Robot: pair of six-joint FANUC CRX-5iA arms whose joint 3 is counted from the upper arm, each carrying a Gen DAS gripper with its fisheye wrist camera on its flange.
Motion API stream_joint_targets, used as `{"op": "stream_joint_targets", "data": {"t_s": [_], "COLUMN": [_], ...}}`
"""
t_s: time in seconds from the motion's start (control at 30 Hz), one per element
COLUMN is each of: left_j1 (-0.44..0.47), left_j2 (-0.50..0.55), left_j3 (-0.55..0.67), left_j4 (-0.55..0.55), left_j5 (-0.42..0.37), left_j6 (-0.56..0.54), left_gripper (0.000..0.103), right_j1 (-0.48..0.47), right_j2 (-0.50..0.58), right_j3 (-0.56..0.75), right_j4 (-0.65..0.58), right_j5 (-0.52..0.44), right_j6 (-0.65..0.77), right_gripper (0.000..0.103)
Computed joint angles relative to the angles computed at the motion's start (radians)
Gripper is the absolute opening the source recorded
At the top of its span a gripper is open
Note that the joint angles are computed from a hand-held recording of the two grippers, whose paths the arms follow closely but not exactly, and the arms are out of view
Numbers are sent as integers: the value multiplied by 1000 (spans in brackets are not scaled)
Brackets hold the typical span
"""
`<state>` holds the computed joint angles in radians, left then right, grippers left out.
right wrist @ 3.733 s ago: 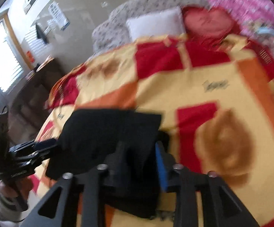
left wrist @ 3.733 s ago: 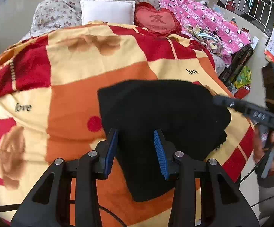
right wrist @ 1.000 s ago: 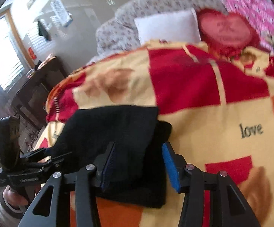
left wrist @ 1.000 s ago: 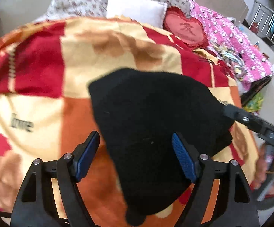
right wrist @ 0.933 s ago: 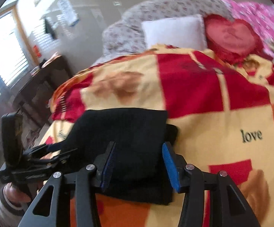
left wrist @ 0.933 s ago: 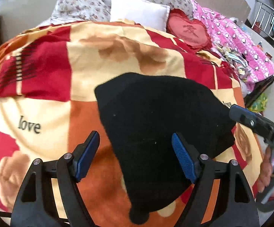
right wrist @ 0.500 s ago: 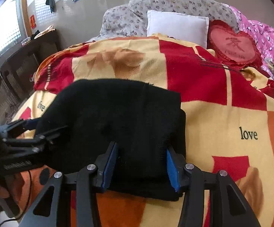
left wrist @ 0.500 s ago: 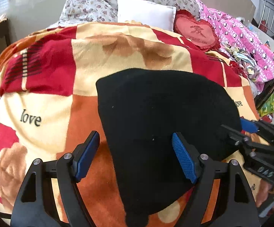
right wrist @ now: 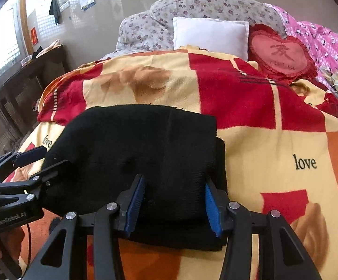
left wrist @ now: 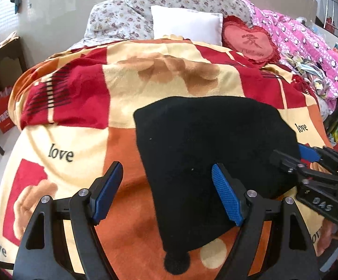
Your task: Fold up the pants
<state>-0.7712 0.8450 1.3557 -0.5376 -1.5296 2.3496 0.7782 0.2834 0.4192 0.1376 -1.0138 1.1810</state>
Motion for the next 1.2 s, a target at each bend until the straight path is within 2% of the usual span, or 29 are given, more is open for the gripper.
{"op": "stream_joint_targets", "data": {"t_s": [0.17, 0.27, 0.43, 0.6, 0.83, 1.2], "left_j1": [-36, -43, -59, -68, -78, -79], "left_j2": [18, 16, 53, 29, 1, 17], "left_j3": [58, 64, 143, 106, 57, 77], "left_j4": [-90, -98, -121, -129, -149, -155], "left_j5": [-57, -63, -113, -101, -94, -106], "left_j6": [-14, -14, -33, -7, 28, 18], "left_gripper": [79, 79, 79, 79, 79, 79], "right_j1": [8, 23, 30, 46, 49, 41], "right_j2": [-56, -89, -118, -137, -152, -147], "right_j3": [-55, -99, -117, -142, -156, -155], "right_j4": [25, 73, 65, 104, 98, 75], "right_j5": [46, 74, 87, 97, 103, 98], "right_j6": [-37, -73, -73, -88, -97, -96], "right_gripper": [47, 47, 47, 47, 47, 47]}}
